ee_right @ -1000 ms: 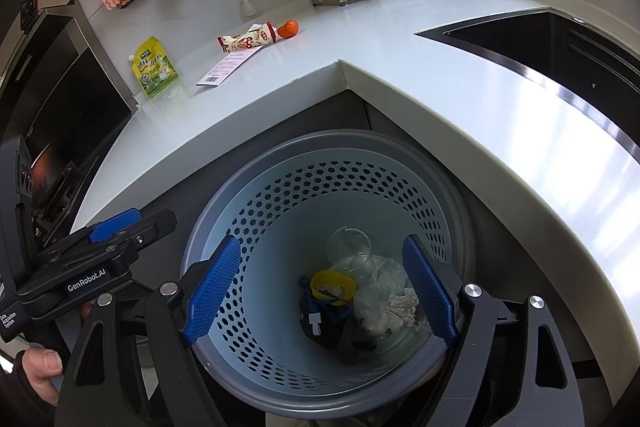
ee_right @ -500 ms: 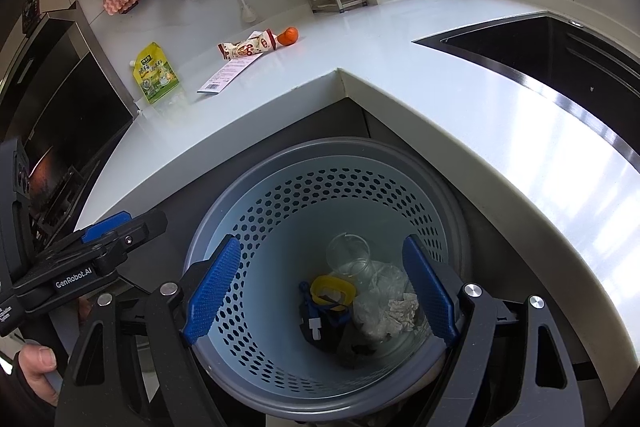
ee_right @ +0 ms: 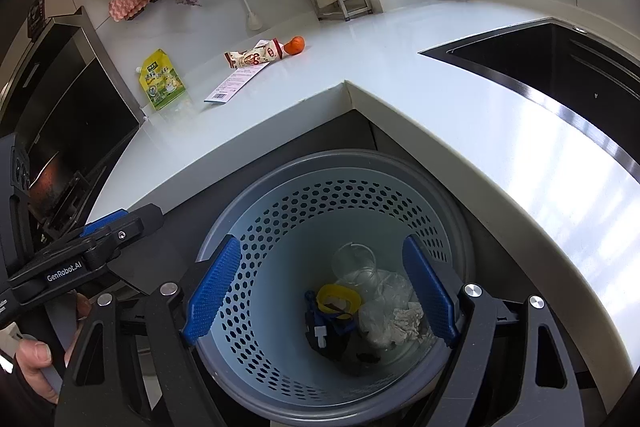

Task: Collect trash
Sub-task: 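Move both open tools from the bin toward the receipt and orange peel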

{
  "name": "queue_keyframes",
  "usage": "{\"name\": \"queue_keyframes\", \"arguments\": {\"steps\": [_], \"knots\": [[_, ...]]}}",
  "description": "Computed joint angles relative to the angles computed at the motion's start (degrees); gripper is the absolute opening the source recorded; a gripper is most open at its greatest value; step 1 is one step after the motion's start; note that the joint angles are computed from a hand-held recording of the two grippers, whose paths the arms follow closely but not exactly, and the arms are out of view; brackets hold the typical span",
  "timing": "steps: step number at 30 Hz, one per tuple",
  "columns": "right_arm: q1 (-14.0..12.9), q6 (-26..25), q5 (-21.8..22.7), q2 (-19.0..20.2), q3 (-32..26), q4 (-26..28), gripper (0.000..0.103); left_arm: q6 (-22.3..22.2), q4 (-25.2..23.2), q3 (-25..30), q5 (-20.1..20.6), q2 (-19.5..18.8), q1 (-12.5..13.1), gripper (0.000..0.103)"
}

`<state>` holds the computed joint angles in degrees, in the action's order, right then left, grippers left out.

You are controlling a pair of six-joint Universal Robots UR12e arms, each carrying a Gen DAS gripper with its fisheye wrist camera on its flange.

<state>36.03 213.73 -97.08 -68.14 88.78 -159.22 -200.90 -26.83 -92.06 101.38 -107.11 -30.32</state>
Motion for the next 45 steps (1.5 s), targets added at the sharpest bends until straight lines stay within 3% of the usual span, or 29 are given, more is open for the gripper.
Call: {"name": "queue_keyframes", "arguments": {"steps": [23,45], "knots": [[-0.8,-2.4,2.0,2.0,-4.2,0.3,0.079,0.3,0.4,2.6,-0.2,-1.0,1.0,0.092],[-2.1,-5.1,4.0,6.2,-12.3,5.3,0.084,-1.5,-1.3,6.2,-2.6,-3.0,3.7,0.092]]}}
